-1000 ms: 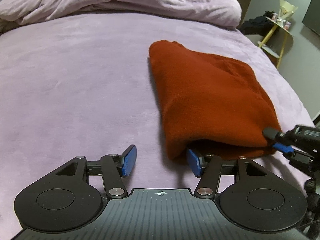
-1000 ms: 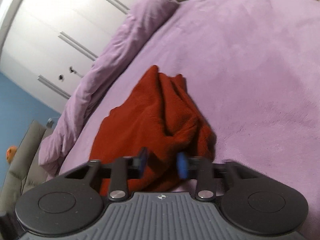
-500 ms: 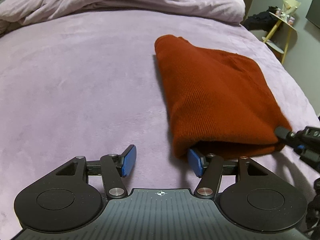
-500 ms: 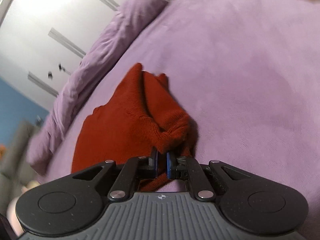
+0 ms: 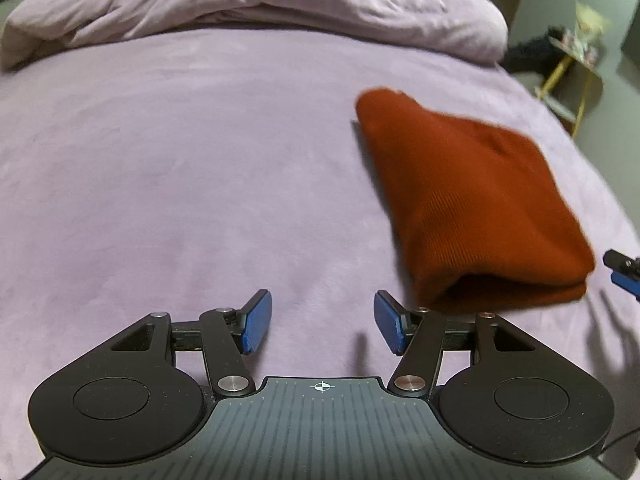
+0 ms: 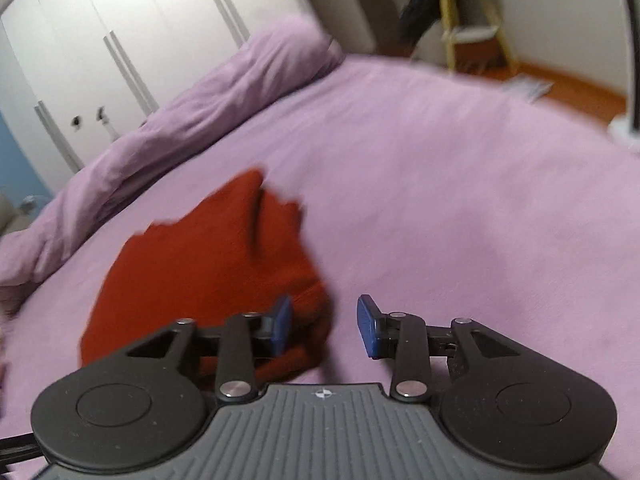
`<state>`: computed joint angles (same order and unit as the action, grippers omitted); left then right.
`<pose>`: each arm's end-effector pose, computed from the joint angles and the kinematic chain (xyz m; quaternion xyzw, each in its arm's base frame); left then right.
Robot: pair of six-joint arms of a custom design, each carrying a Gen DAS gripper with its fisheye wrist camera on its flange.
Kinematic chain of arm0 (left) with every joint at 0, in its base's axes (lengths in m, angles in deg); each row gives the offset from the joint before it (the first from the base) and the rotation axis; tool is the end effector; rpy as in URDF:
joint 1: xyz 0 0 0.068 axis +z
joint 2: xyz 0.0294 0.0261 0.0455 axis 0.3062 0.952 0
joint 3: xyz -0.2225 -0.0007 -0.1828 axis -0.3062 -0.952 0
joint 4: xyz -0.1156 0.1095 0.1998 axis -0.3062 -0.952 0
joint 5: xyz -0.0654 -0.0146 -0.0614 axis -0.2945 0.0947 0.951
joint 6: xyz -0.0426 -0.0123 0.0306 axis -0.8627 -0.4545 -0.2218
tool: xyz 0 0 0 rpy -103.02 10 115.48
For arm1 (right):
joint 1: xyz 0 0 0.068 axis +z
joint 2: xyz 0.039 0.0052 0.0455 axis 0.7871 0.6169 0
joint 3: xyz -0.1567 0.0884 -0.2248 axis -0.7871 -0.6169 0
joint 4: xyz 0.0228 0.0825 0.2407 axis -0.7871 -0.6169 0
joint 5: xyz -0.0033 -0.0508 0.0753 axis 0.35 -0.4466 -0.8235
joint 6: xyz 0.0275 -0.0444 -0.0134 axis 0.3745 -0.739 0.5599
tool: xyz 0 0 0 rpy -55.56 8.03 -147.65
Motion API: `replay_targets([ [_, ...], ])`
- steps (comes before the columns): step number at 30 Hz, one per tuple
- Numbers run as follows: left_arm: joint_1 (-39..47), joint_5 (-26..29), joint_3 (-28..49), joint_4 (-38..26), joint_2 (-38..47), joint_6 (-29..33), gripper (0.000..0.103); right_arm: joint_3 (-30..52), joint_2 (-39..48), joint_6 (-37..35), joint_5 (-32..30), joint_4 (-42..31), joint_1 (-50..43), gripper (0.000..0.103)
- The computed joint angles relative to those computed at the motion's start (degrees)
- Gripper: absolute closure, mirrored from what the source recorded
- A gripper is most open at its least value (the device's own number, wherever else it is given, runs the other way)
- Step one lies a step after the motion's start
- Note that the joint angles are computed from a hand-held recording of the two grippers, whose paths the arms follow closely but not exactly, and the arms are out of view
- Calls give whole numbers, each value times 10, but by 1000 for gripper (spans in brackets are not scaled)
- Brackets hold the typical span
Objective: Fold small clothes
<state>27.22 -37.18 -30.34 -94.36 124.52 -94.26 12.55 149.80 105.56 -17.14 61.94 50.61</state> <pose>0.2697 0.0402 0.1864 -0.1123 0.9350 -0.0499 0.3327 0.3341 -0.0027 0.1779 0.1312 0.8978 0.1253 0.4013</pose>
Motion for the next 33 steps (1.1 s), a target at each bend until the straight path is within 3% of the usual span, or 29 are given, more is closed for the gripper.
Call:
replay_targets([
  [3, 5, 9, 18, -3, 0, -14, 40, 6, -11, -1, -52, 7, -7, 68],
  [6, -13, 11, 51, -5, 14, -41, 39, 90, 37, -28, -97, -40, 30, 70],
  [9, -35, 34, 94, -2, 39, -65, 38, 165, 93, -80, -68, -58, 82, 77],
  [14, -80, 25, 162, 14, 124, -66, 38, 264, 172, -112, -45, -121, 106, 81],
  [16, -89, 21, 179, 11, 162, -65, 38, 237, 166, -114, -50, -117, 95, 85],
  [17, -90, 22, 173, 23, 170, -62, 37, 203, 156, -116, -59, -88, 83, 92],
  [19, -86, 32, 146, 62, 179, -48, 36, 155, 146, -134, -89, -34, 58, 94],
  [21, -80, 45, 128, 91, 187, -49, 36, 131, 132, -138, -98, -21, 47, 101],
  [23, -72, 55, 128, 97, 196, -65, 34, 135, 117, -124, -75, -45, 53, 101],
  [24, -73, 52, 129, 98, 199, -67, 31, 132, 102, -104, -80, -52, 54, 97],
  [27, -78, 42, 132, 103, 205, -57, 29, 98, 72, -78, -158, -22, 66, 96],
  [29, -75, 43, 125, 107, 199, -53, 29, 78, 59, -92, -173, -31, 85, 96],
  [32, -64, 63, 125, 104, 204, -66, 27, 77, 84, -113, -129, -71, 109, 101],
  [33, -61, 69, 119, 113, 205, -73, 26, 61, 89, -112, -134, -46, 106, 102],
])
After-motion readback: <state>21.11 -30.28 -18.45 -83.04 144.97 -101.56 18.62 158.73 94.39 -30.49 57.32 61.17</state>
